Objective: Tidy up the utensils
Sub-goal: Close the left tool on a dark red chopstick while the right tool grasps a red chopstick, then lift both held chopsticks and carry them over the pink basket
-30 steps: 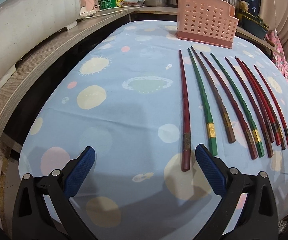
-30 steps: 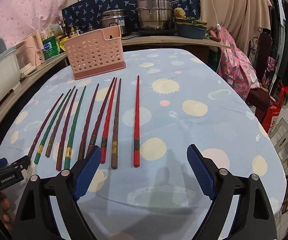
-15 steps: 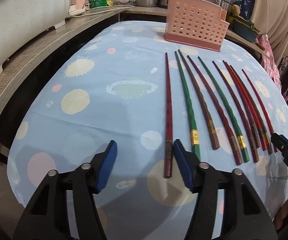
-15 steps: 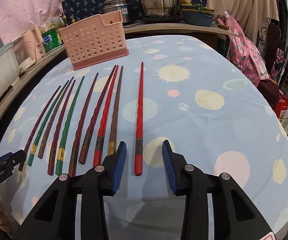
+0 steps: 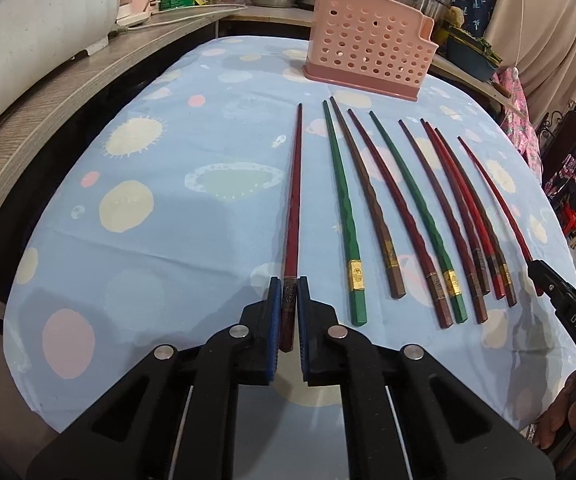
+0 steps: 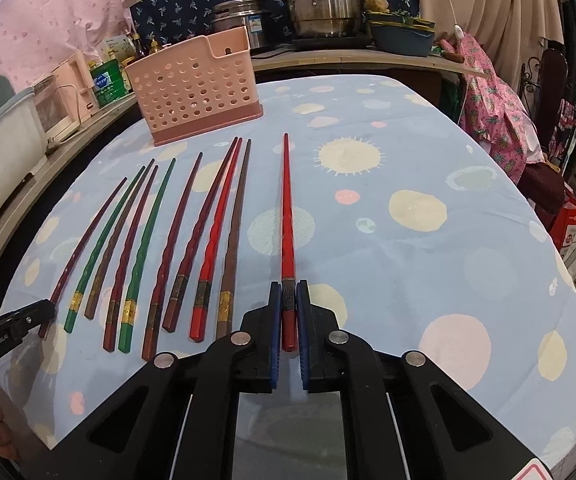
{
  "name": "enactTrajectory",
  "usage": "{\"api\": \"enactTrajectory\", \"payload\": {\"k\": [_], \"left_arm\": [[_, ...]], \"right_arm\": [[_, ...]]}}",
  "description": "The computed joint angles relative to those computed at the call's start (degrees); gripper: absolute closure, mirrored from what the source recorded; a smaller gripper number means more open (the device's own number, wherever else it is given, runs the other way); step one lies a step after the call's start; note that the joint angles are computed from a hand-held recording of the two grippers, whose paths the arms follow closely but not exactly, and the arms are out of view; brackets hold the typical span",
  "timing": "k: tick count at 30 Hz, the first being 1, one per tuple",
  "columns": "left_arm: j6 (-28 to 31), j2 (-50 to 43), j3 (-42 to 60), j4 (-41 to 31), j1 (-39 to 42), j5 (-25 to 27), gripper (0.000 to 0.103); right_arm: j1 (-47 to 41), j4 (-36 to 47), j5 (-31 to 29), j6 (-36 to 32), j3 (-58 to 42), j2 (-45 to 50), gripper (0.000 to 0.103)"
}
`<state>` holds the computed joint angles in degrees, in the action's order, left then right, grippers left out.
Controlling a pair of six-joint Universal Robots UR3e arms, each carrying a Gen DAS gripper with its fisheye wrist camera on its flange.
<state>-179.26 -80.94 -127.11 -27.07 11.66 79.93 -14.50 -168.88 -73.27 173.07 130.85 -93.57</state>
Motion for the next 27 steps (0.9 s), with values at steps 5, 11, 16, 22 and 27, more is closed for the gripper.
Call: {"api": "enactTrajectory", "payload": {"k": [5, 11, 16, 22, 27], "left_arm": [[0.67, 3.45, 3.15, -5.19, 1.11, -1.12, 0.096], [1.32, 5.30, 10.47, -10.43, 3.50, -3.28, 0.096], [0.39, 2.24, 21.15, -13.52, 5.11, -5.30, 0.096], [-1.60, -5.94, 36.79, -15.61, 4.31, -5.28, 0.096], [-3.46, -14.16, 51.20, -18.78, 2.90, -3.56, 0.096]], "right_arm": [[-2.58, 5.21, 3.01, 0.26, -3.00, -4.57, 0.096], [-5.21, 11.29, 5.87, 1.02, -12.66, -6.33, 0.096], [-7.21, 15.94, 9.30, 3.32, -23.00, -3.80, 0.096], [-5.86, 19.41, 9.86, 5.33, -36.57, 3.24, 0.096], [-4.25, 22.17, 9.74, 7.17, -47.37, 9.07, 0.096]]}}
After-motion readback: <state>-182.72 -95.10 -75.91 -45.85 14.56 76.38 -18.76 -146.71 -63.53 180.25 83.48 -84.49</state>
